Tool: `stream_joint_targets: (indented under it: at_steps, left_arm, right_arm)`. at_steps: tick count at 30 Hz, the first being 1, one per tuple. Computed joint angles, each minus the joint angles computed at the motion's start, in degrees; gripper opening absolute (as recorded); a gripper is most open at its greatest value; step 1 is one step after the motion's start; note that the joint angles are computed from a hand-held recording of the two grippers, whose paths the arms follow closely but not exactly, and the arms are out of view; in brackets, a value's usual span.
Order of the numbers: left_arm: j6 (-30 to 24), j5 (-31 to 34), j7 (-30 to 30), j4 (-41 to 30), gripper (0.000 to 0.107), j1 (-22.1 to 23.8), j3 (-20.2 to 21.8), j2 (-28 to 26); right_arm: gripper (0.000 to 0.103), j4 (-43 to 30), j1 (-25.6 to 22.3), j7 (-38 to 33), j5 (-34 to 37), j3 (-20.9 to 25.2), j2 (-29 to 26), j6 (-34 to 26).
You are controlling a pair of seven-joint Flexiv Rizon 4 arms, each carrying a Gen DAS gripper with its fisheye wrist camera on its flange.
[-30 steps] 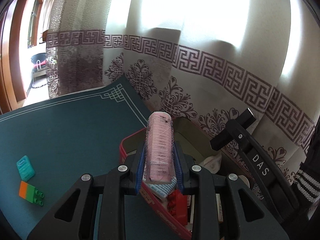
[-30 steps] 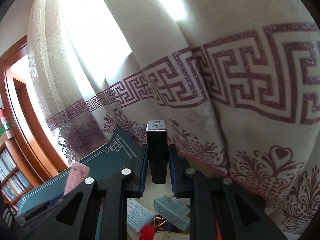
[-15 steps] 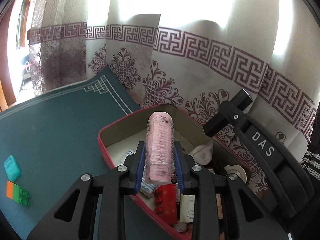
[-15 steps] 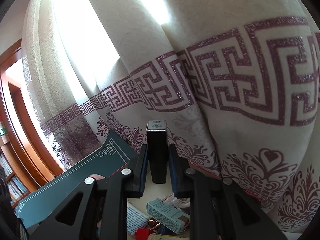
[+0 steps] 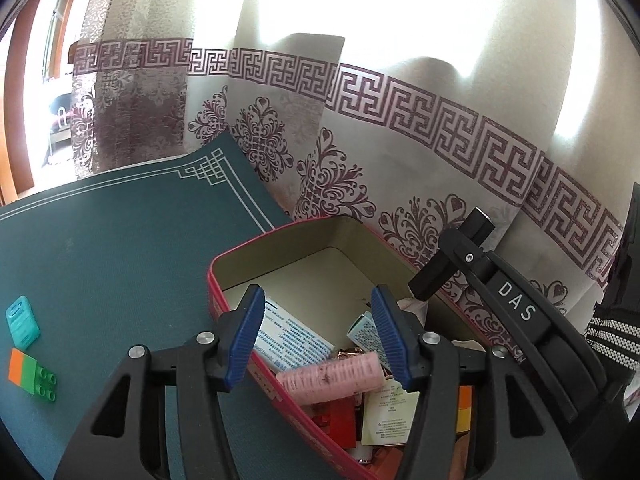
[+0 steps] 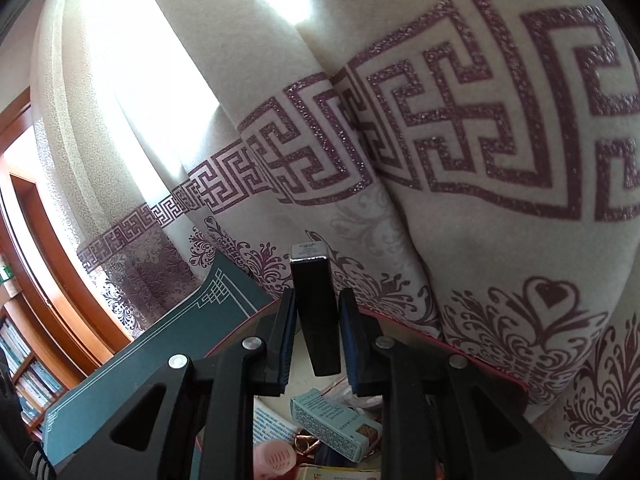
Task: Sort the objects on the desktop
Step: 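Carry the pink roll and black tube over the pink tin and lower them in, then open both grippers to release the items and withdraw from the tin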
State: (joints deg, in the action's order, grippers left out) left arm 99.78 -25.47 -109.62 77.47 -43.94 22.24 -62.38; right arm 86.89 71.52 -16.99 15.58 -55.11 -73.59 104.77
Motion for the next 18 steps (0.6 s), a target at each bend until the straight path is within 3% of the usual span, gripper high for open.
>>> stream_joint_targets:
  at_steps: [7,11,13,15,18]
  left_arm:
    - [-0.7,-1.6,-2.2,0.6,0.059,-2.8,4.8,-0.6]
    - [-1.5,-1.2,-3.3,0.7,0.061,-3.0,5.5,-0.5]
    - [-1.6,-0.8,-4.1,0.9,0.067,-2.9,5.5,-0.3]
    - [-1.1,-0.5,-4.8,1.3,0.070,-2.6,5.1,-0.1]
    - [-0.6,-0.8,-5.6,2.2,0.071,-2.7,5.2,0.3]
  right_arm:
    - [0.026,0.1,-0.1,-0.5,-0.3,0.8,0.6,-0.1]
    - [0.027,-0.2,-0.2,-0.4,-0.2,0.8,0.4,0.1]
    - [0.035,-0.2,0.4,0.2,0.7,-0.4,-0.5,0.2]
    - [0.057,0.2,1.4,1.0,1.7,-2.1,-1.6,0.0]
    - [0.062,0.2,2.0,1.8,1.7,-3.5,-2.6,0.0]
